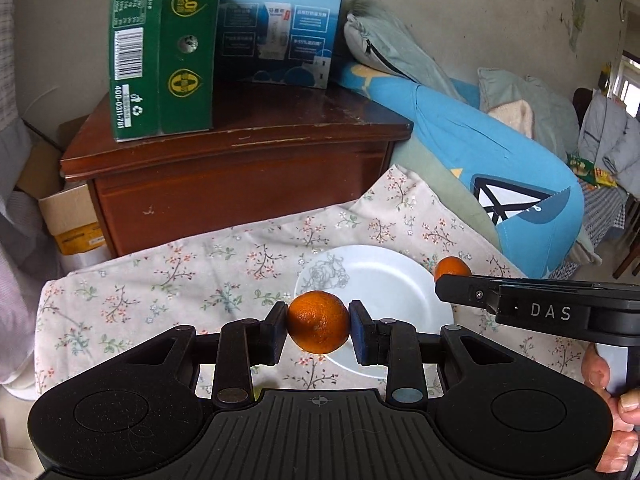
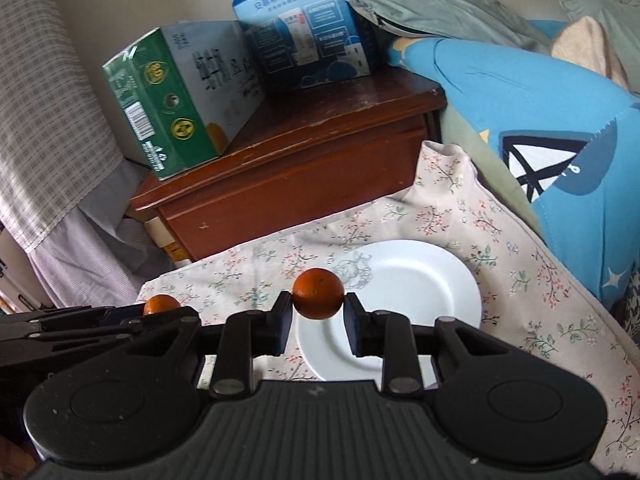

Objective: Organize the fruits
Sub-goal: 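Carry both oranges onto the white plate and open both grippers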

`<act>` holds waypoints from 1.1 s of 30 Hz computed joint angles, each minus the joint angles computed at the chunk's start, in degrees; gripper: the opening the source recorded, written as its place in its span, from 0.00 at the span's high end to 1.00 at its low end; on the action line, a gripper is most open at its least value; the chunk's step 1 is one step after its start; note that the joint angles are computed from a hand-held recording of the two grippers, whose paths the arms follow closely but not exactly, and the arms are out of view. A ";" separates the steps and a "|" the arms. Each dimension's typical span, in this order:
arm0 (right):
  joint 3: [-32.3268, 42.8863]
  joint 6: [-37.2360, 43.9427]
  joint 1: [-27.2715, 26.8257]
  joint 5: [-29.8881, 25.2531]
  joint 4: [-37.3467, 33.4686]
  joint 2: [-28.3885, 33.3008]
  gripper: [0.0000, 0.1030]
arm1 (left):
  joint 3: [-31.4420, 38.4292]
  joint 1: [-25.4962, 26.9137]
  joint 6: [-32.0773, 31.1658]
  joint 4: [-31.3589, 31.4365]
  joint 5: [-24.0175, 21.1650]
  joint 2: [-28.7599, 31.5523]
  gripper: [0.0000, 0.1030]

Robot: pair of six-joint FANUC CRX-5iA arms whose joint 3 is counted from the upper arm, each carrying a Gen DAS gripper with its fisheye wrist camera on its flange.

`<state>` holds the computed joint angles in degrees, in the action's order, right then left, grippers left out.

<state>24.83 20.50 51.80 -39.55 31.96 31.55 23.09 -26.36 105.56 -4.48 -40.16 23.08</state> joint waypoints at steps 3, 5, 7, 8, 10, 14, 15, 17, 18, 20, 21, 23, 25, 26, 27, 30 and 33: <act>0.39 -1.08 -0.88 -0.84 -1.80 0.75 0.73 | 1.20 0.59 -1.88 3.00 0.22 2.59 0.71; 1.22 -1.10 -1.19 -2.15 -2.86 1.59 0.73 | 2.48 0.86 -2.44 4.42 -0.32 4.54 0.71; 1.94 -0.71 -1.22 -3.88 -2.67 2.61 0.73 | 3.76 1.02 -2.59 5.16 -0.96 6.43 0.71; 2.32 -0.08 -1.23 -4.53 -2.96 3.03 0.73 | 4.20 1.09 -2.54 5.61 -1.28 7.15 0.71; 3.26 1.40 -1.21 -5.84 -3.75 3.96 0.73 | 4.19 1.41 -4.05 7.84 -0.80 8.45 0.71; 5.84 3.71 -1.04 -9.08 -5.23 6.12 0.73 | 5.01 1.40 -5.61 9.62 -0.94 10.55 0.71; 6.42 4.19 -1.24 -9.23 -6.85 6.32 0.73 | 4.96 1.53 -6.49 10.78 -0.59 11.01 0.71; 6.97 4.50 -1.53 -9.43 -8.51 6.61 0.73 | 4.28 1.67 -8.61 12.86 0.61 11.42 0.71; 7.25 4.40 -1.50 -10.04 -8.46 6.91 0.73 | 4.30 1.63 -9.21 13.20 0.77 11.68 0.71; 7.58 4.18 -1.50 -10.88 -8.30 7.30 0.73 | 4.67 1.57 -9.83 13.76 0.75 12.40 0.71; 7.96 4.15 -1.65 -11.31 -8.80 7.59 0.73 | 4.47 1.66 -10.44 14.65 0.96 12.65 0.71; 8.84 4.14 -1.93 -12.10 -10.14 8.14 0.73 | 4.51 1.69 -11.14 15.63 1.12 13.18 0.71; 9.72 4.09 -2.08 -12.82 -10.94 8.74 0.73 | 5.03 1.57 -11.34 15.72 1.00 13.80 0.71; 9.99 4.18 -2.13 -13.00 -11.18 8.94 0.73 | 5.07 1.56 -11.57 15.94 1.01 13.97 0.71; 10.09 4.28 -2.15 -13.05 -11.30 9.05 0.73 | 5.14 1.55 -11.80 16.22 0.96 14.16 0.71; 10.97 4.75 -2.21 -13.50 -11.74 9.70 0.73 | 5.48 1.47 -11.76 16.41 1.13 14.72 0.71; 11.42 4.48 -2.30 -14.23 -12.09 10.10 0.71 | 5.59 1.30 -12.07 16.06 1.40 14.83 0.70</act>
<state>36.25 24.98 49.50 -53.78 19.87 41.65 28.68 -25.05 93.48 11.58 -38.75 37.91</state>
